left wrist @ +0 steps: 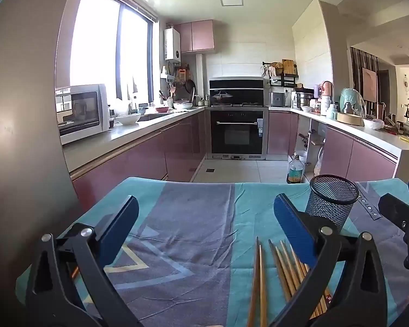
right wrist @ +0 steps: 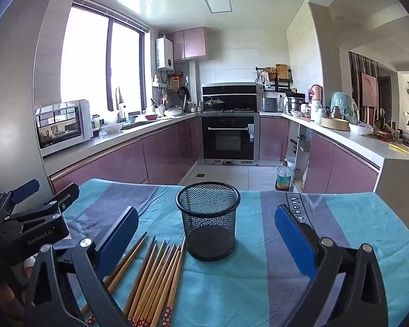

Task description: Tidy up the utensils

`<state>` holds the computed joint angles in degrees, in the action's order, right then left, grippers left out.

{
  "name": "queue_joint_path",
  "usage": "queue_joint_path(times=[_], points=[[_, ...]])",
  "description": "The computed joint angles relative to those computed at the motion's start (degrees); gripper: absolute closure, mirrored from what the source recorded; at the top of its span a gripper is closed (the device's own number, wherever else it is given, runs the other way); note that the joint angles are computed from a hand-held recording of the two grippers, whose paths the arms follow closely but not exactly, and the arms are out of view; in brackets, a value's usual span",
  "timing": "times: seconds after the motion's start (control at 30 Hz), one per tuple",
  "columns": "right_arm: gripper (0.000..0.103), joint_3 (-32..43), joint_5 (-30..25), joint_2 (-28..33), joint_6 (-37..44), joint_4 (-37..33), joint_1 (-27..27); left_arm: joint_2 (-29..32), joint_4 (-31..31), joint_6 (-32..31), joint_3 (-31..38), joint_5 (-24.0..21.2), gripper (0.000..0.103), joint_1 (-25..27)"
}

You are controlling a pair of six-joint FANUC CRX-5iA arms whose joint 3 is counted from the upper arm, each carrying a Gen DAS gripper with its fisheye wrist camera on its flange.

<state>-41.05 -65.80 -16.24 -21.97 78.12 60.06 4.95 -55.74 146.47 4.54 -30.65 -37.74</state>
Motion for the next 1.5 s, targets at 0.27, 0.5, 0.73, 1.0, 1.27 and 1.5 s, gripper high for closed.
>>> queue_joint_path(times=[0.27, 0.5, 0.73, 1.0, 1.27, 1.5], points=[[0.006, 0.17, -0.01, 0.15, 0.25, 0.03, -0.01, -0.89, -0.07, 0.34, -0.68, 0.51, 0.005, 0.13], [0.006, 0.24, 0.45, 0.38, -0.21, 0.59, -0.46, -1.25, -0.83, 1.10, -0.61, 0.43, 0.005, -0.20], [0.006, -0.25, 0.40, 0.10, -1.06, 1.72, -0.67, -1.00, -2.34, 2.84, -0.74, 1.25, 0.005, -0.15], [0.006, -0.94, 0.40, -0.28, -2.18, 2.62, -0.93, -0.91, -3.27, 4.05, -0.66, 1.83, 0.005, -0.34], [0.006, -1.11, 0.50, -0.30, -2.69, 3.15, -1.14, -0.70, -4.90, 5.97, -0.79, 2.75, 0.005, -0.52], [0.006, -1.28, 0.80, -0.29, -3.12, 3.46, -1.31, -0.88, -4.46, 5.74, -1.03, 3.05, 0.005, -0.34]])
